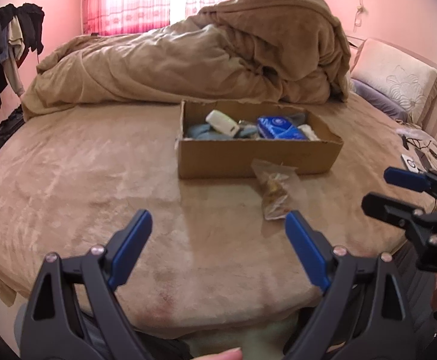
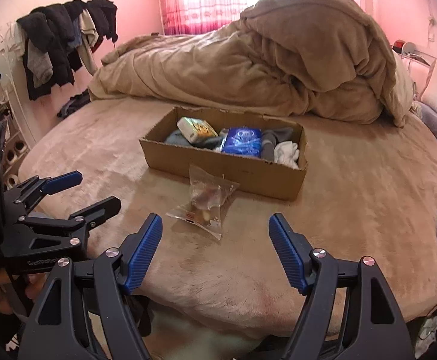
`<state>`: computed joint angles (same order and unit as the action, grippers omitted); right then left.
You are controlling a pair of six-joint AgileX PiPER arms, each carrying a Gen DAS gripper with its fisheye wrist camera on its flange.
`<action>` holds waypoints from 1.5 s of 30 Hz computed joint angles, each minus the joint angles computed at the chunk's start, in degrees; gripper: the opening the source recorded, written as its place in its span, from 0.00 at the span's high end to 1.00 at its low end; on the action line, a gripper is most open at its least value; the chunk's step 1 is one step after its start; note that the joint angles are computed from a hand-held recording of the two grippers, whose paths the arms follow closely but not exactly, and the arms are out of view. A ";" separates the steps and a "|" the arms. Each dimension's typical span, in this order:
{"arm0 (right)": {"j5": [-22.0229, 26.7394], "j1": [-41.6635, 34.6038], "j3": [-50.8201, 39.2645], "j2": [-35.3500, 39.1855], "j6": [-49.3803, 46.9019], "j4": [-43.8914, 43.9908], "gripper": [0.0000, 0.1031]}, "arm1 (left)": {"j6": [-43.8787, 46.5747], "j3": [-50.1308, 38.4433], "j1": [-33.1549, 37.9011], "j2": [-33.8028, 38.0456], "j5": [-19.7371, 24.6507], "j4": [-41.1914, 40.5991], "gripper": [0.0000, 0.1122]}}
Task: Organize objects
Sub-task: 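Grasp the clear snack bag with the right tool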
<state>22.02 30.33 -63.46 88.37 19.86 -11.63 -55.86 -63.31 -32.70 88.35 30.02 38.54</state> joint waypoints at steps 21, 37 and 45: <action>0.53 -2.33 -17.94 23.22 -14.78 16.73 0.26 | -2.41 -3.25 9.86 14.81 -8.34 -0.21 0.19; 3.03 -2.42 -23.84 28.12 -15.95 17.05 0.54 | -6.33 -1.97 9.63 14.27 -8.58 4.05 0.19; 1.74 -1.53 -17.55 21.90 -10.41 11.52 0.54 | -5.13 -0.59 7.80 10.18 -6.15 1.90 0.19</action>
